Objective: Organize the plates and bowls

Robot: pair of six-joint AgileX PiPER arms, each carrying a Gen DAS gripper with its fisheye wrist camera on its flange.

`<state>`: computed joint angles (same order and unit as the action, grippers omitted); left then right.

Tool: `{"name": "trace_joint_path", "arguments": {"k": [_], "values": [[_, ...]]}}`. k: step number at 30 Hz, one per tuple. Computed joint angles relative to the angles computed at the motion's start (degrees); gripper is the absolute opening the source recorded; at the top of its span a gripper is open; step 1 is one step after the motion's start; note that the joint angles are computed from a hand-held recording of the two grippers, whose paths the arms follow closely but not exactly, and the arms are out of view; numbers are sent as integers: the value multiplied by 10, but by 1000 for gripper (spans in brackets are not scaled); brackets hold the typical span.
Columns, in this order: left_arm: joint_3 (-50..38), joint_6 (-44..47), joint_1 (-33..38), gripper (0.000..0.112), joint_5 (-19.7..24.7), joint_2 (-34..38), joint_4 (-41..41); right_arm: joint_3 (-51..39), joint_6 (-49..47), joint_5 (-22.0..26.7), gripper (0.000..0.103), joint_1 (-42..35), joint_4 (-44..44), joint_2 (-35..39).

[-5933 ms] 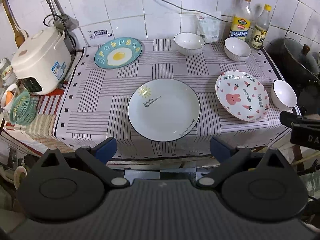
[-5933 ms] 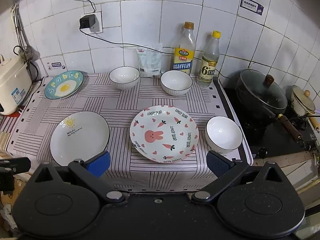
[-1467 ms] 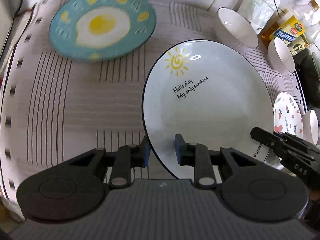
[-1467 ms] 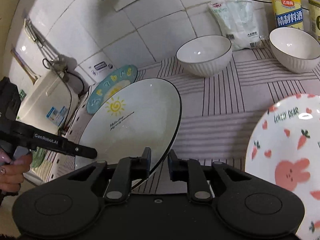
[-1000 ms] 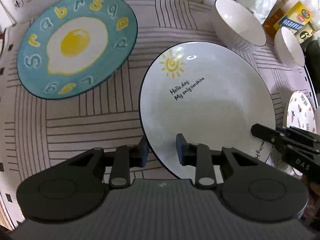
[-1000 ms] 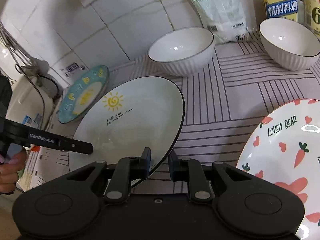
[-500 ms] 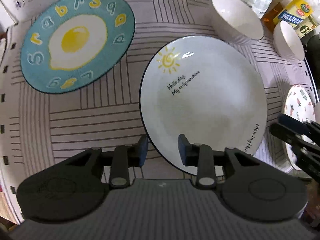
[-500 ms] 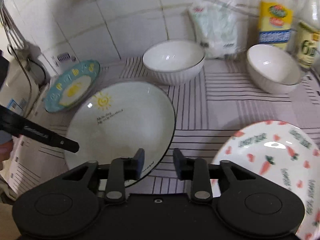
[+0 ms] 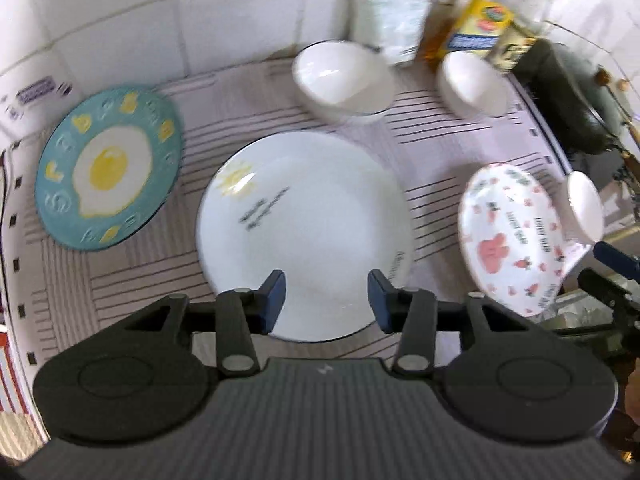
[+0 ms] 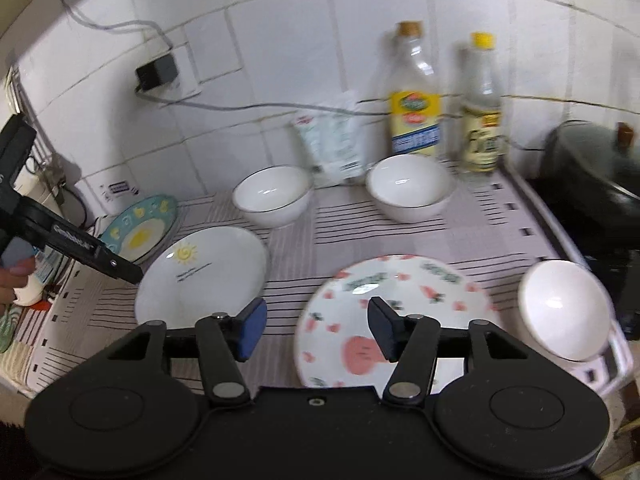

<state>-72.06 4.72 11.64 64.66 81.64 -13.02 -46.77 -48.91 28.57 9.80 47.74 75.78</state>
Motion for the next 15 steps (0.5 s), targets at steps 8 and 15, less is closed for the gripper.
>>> {"name": "trace_joint_path", "arguments": {"k": [8,15], "values": [[-46,-97,-136,56,-17,32,38,34,-158,40,69,-138,92,0],[-61,-171,-222,72,-61,92,65,52,-308,72,70,-227,198,86]]}}
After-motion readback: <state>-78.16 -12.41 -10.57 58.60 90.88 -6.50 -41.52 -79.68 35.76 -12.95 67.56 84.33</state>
